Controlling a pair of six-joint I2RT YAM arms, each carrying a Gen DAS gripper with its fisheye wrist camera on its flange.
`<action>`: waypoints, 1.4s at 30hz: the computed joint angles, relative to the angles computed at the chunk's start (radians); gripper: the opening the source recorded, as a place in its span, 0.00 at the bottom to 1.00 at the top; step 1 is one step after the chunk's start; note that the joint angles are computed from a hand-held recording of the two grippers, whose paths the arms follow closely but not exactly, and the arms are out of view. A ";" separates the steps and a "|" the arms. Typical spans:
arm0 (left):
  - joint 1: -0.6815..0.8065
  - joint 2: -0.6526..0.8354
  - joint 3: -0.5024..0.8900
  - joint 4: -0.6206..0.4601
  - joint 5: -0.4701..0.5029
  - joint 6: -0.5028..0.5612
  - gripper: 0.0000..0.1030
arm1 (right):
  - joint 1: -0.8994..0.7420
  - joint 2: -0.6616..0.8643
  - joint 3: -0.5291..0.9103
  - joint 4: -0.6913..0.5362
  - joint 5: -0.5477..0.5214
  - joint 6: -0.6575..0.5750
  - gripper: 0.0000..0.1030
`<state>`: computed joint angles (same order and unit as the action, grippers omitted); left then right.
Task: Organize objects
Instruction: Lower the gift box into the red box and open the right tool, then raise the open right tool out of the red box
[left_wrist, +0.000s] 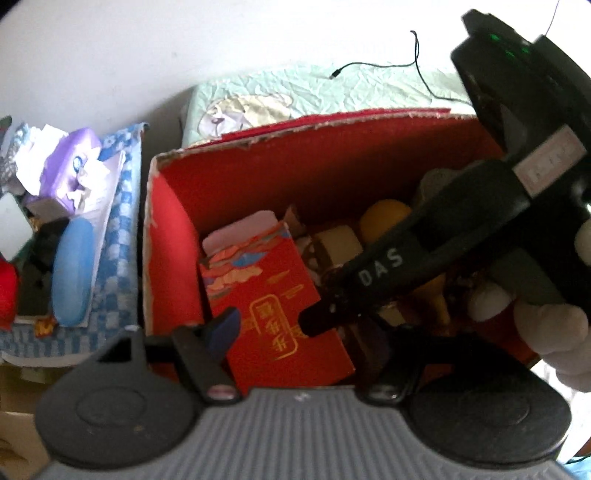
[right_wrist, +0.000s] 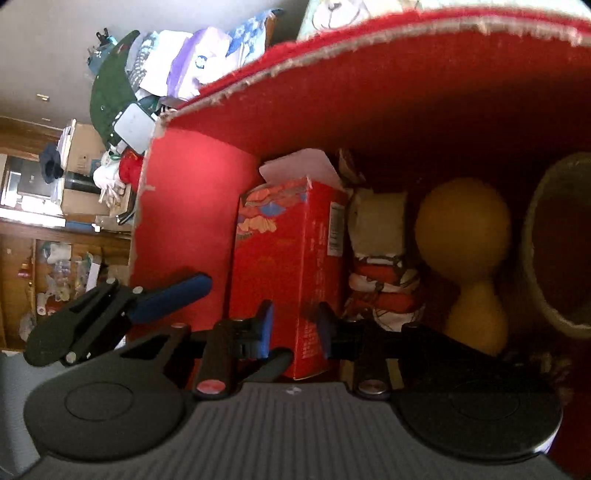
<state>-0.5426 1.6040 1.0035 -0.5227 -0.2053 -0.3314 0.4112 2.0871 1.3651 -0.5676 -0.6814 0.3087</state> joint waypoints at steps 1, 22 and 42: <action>-0.004 0.002 0.000 0.000 -0.007 -0.001 0.69 | -0.007 0.005 -0.004 0.007 -0.043 0.005 0.28; -0.121 0.063 0.121 -0.096 -0.139 -0.126 0.73 | 0.047 -0.628 -0.577 0.373 0.498 0.058 0.29; -0.336 0.036 0.194 -0.147 -0.298 -0.251 0.86 | -0.030 -1.081 -0.765 0.197 0.621 0.121 0.29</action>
<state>-0.8788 1.6400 1.1971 -0.6696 -0.5029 -0.5824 0.3810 1.0060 0.6003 -0.3701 -0.0602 0.4295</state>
